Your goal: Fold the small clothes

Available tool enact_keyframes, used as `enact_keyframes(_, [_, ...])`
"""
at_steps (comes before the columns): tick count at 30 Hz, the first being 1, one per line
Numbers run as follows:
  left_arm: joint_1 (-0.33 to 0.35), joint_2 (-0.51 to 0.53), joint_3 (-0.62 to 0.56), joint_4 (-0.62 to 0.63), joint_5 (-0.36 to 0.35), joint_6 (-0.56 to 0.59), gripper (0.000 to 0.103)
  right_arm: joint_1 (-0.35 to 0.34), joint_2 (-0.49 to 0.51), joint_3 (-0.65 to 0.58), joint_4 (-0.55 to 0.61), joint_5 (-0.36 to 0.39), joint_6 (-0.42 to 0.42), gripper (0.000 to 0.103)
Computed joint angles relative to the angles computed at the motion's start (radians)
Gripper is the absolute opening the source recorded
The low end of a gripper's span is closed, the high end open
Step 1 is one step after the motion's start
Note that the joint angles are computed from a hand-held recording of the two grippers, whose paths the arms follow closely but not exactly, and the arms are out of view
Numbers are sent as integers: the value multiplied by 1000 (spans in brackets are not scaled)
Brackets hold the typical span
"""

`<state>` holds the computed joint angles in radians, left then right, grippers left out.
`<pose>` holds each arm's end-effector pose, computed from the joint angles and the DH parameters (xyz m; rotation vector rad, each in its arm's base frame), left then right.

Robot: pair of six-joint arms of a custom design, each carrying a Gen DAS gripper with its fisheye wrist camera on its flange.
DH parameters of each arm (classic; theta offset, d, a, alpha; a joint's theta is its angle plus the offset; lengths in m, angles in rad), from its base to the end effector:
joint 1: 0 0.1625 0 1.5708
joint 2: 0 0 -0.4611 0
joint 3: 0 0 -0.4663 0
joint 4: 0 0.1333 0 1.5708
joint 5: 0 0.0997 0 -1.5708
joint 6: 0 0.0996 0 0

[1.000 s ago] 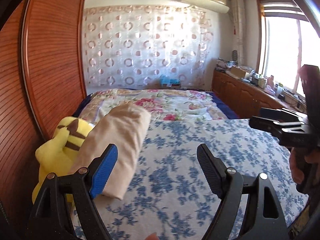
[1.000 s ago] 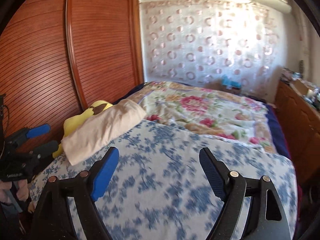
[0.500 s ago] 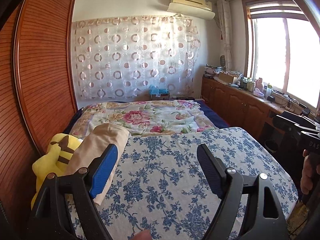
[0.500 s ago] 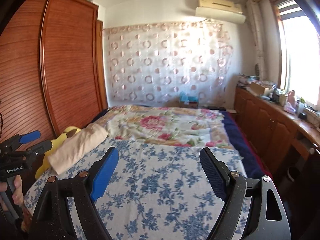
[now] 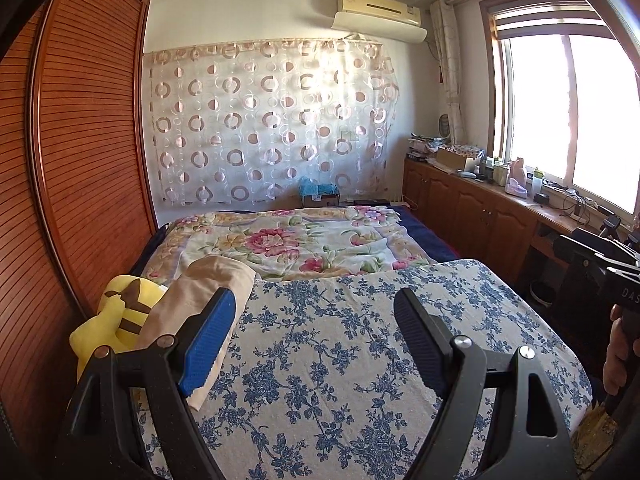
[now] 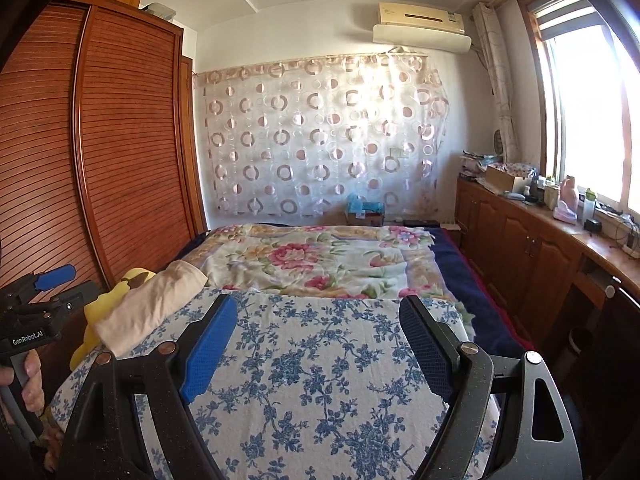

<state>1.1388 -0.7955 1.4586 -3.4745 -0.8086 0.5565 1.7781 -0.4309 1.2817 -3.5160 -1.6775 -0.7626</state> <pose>-0.1475 -0.8027 0.2757 0.4381 2.0019 -1.3556 0.2971 -0.8165 0.0477 1.0504 -2.1611 1.3720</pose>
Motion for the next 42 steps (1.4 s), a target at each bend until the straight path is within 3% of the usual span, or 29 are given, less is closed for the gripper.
enact_keyframes(42, [-15, -3, 4, -11, 15, -5, 82, -16, -24, 7, 23, 15, -23, 85])
